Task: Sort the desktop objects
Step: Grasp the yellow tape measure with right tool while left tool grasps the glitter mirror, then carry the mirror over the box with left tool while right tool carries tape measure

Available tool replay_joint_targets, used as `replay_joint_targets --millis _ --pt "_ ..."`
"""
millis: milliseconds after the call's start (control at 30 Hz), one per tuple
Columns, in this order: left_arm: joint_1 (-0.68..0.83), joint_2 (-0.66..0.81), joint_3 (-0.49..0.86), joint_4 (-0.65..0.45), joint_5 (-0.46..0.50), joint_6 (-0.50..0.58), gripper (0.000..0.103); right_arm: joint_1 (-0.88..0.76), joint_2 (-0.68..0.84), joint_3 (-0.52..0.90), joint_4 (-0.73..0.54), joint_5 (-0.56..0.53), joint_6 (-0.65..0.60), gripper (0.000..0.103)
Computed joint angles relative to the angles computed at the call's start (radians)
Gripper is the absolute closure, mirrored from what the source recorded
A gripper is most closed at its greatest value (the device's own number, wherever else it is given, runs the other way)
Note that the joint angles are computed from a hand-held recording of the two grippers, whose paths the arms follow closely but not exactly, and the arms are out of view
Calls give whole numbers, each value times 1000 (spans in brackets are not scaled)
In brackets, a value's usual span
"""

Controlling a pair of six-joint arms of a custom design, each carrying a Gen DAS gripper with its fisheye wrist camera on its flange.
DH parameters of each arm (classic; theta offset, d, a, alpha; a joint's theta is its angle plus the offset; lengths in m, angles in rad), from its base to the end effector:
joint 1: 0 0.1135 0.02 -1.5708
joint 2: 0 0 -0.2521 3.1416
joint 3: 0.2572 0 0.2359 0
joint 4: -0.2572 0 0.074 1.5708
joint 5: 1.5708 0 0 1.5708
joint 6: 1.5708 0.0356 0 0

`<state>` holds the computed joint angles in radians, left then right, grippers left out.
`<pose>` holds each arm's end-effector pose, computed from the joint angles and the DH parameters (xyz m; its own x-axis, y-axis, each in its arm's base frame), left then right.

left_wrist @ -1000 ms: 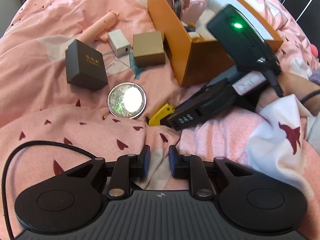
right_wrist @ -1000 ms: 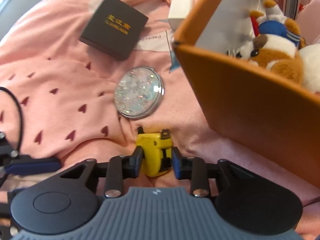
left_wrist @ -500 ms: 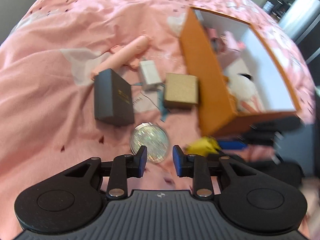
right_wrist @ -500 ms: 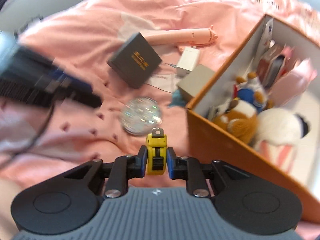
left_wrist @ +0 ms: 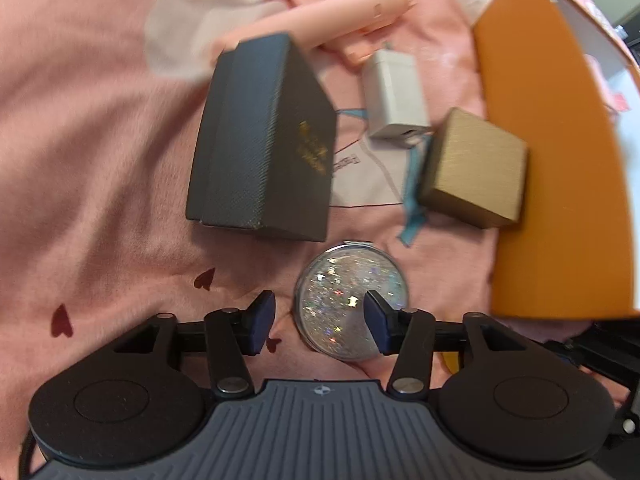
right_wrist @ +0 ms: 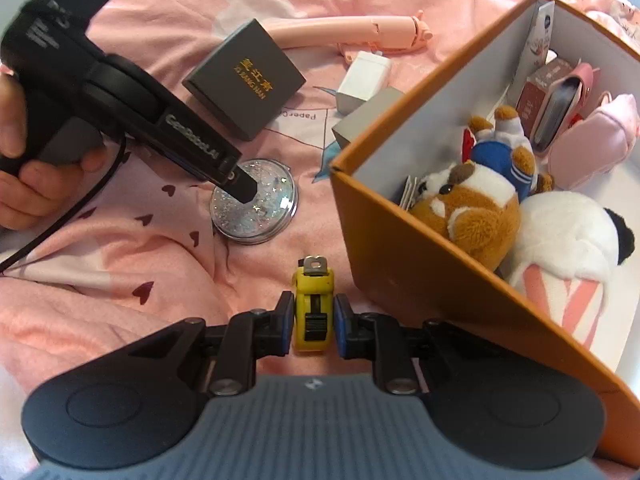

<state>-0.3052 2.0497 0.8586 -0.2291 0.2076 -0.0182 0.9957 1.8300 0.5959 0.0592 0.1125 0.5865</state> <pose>0.2771 -0.0950 0.0400 -0.9487 0.2802 -0.1463 0.3063 0.9293 -0.2065 0.1441 0.2150 0.0608 -0.8664 -0.3256 -0.3785 -0.3971 0.9089 0.1272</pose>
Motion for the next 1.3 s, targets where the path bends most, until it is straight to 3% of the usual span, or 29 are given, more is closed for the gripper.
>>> replay_joint_targets --millis 67,133,267,333,467,667,800,867,967,1100,1300 --pt "4 27 7 10 27 8 26 -6 7 -5 12 -12 3 81" --pt "3 50 10 25 41 12 19 -16 12 -12 27 -29 9 81" --pt "2 70 4 56 57 7 18 -47 30 -34 78 -79 20 81" --pt "1 47 -27 82 54 21 25 -60 38 -44 97 -103 29 80" --pt "29 -46 -117 128 67 43 53 -51 19 -60 105 -94 39 80" --pt "78 -232 -242 142 215 124 71 -59 9 -84 139 -115 47 79" --pt "20 -229 -253 180 165 80 74 -72 25 -88 171 -139 57 79" --pt "-10 -189 -206 162 163 49 84 -67 26 -93 181 -136 59 80" --pt "7 -209 -224 171 181 48 88 -40 -7 -117 181 -111 77 82" --pt "11 -260 -250 188 194 -5 88 -66 -111 -164 168 -105 37 82" --pt "47 -458 -276 93 252 -6 88 -44 -398 -228 39 -63 48 82"
